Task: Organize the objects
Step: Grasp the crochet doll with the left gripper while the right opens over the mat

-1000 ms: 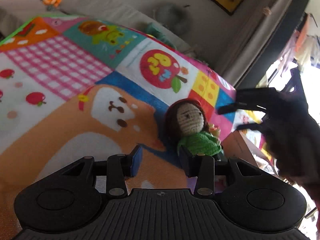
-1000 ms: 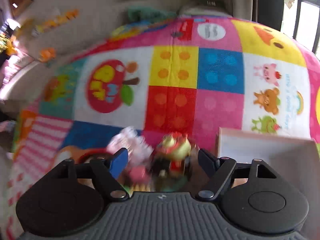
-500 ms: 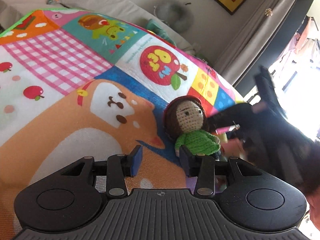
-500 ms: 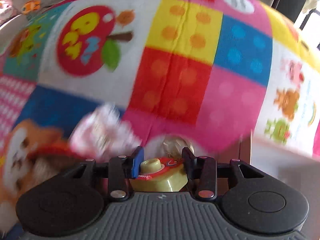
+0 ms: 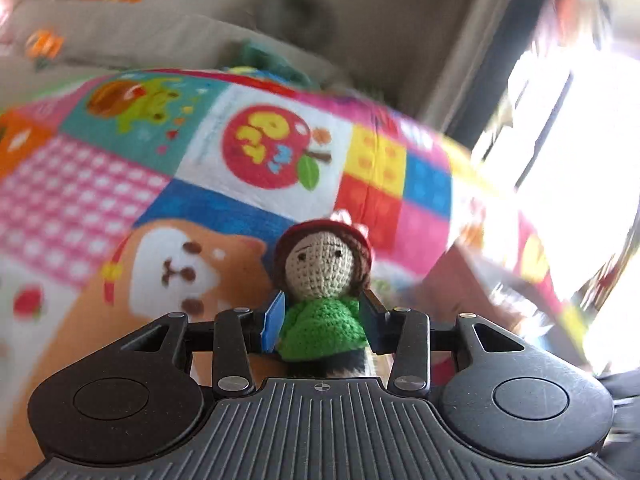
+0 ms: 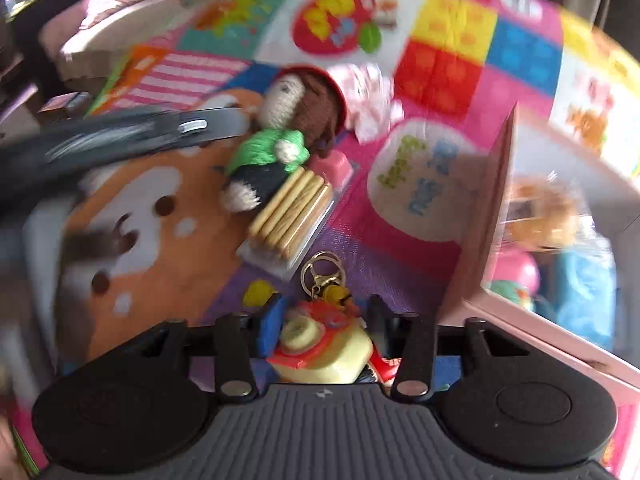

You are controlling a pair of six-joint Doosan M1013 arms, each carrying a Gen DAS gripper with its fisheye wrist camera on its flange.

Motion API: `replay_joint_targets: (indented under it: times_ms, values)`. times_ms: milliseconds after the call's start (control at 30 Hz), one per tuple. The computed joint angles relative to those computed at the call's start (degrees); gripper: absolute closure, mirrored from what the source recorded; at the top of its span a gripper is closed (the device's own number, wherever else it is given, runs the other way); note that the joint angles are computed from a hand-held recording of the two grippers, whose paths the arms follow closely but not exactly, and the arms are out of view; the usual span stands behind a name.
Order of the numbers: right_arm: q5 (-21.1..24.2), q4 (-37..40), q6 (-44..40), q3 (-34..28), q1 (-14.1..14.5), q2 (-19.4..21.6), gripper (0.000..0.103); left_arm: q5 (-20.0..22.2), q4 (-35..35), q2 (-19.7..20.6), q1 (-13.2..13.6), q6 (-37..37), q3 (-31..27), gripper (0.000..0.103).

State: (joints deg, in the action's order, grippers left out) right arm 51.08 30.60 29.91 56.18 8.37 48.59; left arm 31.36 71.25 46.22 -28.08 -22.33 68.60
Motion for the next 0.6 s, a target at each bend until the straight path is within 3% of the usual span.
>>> replay_joint_targets:
  times_ms: [67, 200, 367, 500, 600]
  values:
    - [-4.2, 4.9, -4.7, 3.9, -1.2, -2.1, 0.035, 1.0, -9.4, 1.7, 0.7, 10.9, -4.1, 0.058]
    - [-6.7, 10.5, -7.4, 6.9, -3.5, -3.7, 0.025, 1.4, -27.0, 4.7, 2.2, 26.7, -10.7, 0.053]
    - [-8.8, 11.5, -8.7, 9.5, -5.2, -4.6, 0.021, 7.9, -33.1, 8.4, 2.0, 36.1, -17.9, 0.046]
    - [-7.0, 9.7, -6.5, 10.0, -5.9, -4.1, 0.021, 12.7, -36.4, 10.7, 1.9, 38.6, -22.4, 0.041]
    - [-6.7, 9.6, -5.9, 10.8, -6.0, -4.1, 0.021, 15.1, -36.5, 11.5, 1.6, 40.1, -24.3, 0.044]
